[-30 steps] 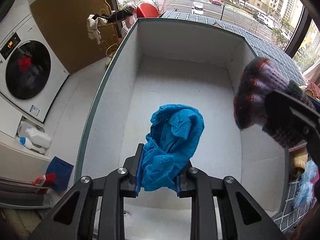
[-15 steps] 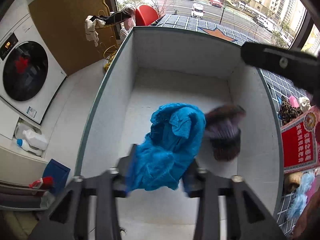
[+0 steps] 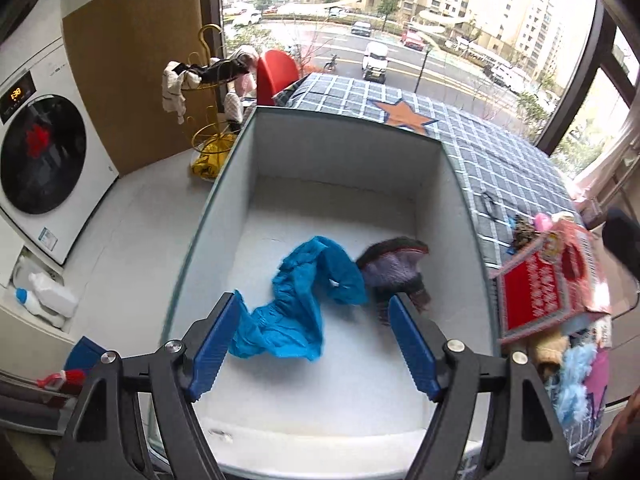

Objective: Organize soft objects
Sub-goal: 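Move the left gripper to the beige knit sock while the right gripper approaches the light blue fluffy toy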

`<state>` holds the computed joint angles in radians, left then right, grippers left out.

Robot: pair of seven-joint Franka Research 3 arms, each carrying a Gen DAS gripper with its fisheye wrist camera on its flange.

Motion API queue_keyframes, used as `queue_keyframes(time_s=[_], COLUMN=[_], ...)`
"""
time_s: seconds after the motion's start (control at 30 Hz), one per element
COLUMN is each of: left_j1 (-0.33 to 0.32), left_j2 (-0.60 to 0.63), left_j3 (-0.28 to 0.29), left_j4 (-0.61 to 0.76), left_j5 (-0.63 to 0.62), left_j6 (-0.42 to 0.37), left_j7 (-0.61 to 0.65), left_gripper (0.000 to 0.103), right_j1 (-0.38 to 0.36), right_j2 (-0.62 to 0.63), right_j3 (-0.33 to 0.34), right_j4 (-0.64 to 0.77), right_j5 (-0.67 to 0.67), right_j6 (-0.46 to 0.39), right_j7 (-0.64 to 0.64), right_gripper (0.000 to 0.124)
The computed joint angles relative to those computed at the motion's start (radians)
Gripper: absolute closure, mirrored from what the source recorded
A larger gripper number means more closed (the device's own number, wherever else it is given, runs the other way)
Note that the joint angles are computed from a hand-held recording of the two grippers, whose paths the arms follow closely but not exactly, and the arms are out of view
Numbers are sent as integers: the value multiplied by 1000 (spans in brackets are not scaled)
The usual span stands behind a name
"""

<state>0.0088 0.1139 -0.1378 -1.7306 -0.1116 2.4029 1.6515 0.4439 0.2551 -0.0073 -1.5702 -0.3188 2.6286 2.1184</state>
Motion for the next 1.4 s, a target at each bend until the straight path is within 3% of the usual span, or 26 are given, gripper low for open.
queue_keyframes(time_s=[0.1,0.2,0.33,0.43,0.57,0.63,0.73,1.03,1.3,1.4], left_j1=[-7,-42,-111,-163,-212,-230,-254,-262,-297,-272], left_j2=[-65,-131,-185,-193,-165,-148,-130,15,113,149], left_j3=[-18,-25,-26,-34,-64,-75,-89,-125,-140,-159], left_j4=[-71,-141,-199,-221,-221,-211,-202,-36,35,66], left_j5=[-88,-188,-305,-326,-252,-224,-220,-216,-17,-73], left_j6=[28,31,-1,-35,-53,-54,-36,-144,-96,-130], left_j7=[100,238,406,466,436,422,433,348,159,161], left_gripper=[24,23,23,23,24,24,24,24,24,24], right_j1=[5,-25,-96,-138,-167,-199,-240,-384,-384,-377], right_j2=[-146,-310,-456,-497,-524,-547,-613,-668,-654,-655], right_j3=[-20,-7,31,48,52,80,95,208,234,232], right_j4=[-196,-397,-578,-649,-733,-770,-854,-913,-906,-906], right_j5=[-112,-320,-350,-303,-176,-163,-121,-97,-112,-115], right_j6=[50,38,-3,-21,-8,-53,-39,-93,-91,-92], right_j7=[106,325,455,465,415,436,442,482,456,445], right_gripper=[57,22,22,22,22,22,22,22,22,22])
